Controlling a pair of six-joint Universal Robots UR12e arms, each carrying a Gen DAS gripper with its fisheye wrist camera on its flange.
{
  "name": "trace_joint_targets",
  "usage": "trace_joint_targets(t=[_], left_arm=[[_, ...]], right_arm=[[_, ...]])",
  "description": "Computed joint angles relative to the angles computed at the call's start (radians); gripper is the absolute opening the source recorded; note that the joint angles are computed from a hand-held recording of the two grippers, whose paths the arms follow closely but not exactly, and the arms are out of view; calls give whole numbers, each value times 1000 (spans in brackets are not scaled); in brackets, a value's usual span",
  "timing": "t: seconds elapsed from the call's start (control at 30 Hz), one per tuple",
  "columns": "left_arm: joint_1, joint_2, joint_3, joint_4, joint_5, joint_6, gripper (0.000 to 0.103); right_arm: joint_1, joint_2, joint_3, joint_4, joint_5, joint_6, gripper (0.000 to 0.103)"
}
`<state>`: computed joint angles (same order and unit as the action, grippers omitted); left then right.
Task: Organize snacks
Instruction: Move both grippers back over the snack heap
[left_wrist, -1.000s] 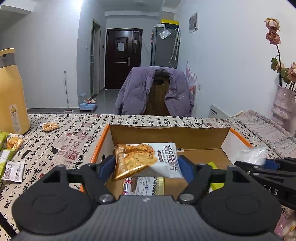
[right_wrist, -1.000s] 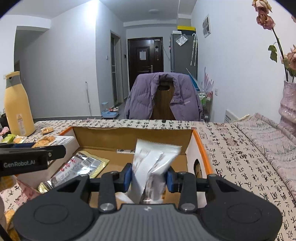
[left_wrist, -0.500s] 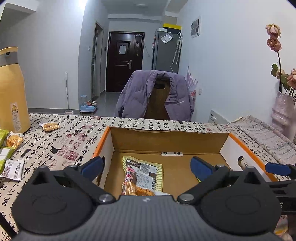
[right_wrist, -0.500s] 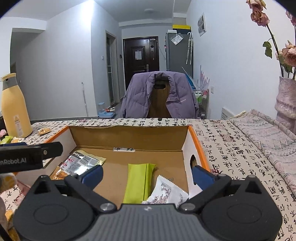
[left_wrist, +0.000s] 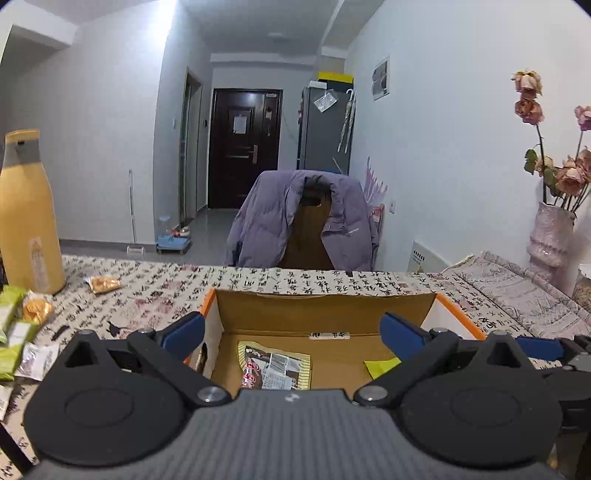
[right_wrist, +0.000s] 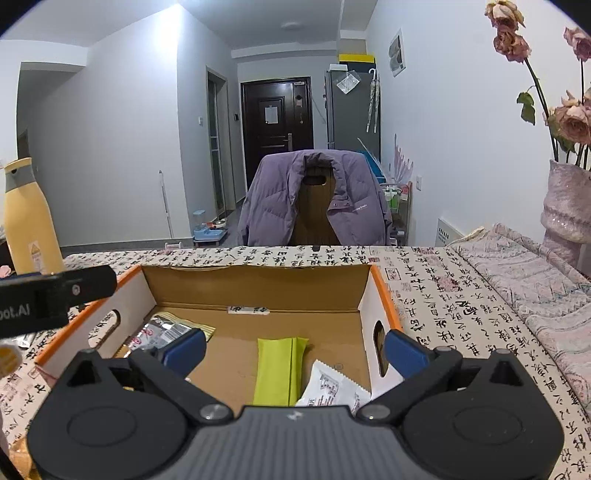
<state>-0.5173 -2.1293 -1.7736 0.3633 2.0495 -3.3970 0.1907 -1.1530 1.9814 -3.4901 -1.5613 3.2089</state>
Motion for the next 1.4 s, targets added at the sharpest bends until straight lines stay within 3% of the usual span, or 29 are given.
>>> trace_joint_targets(t=[0.1,1.0,1.4], left_arm=[[-1,19,-23,12,-24,-6,103],[-81,156,-292,92,53,-38,103],[-93,172,-382,73,30,-83,103]], right_arm=[[6,-17,15,-11,-10,-13,103],[35,-200,288,-80,16,-10,103],[38,-226,378,-85,16,1,103]])
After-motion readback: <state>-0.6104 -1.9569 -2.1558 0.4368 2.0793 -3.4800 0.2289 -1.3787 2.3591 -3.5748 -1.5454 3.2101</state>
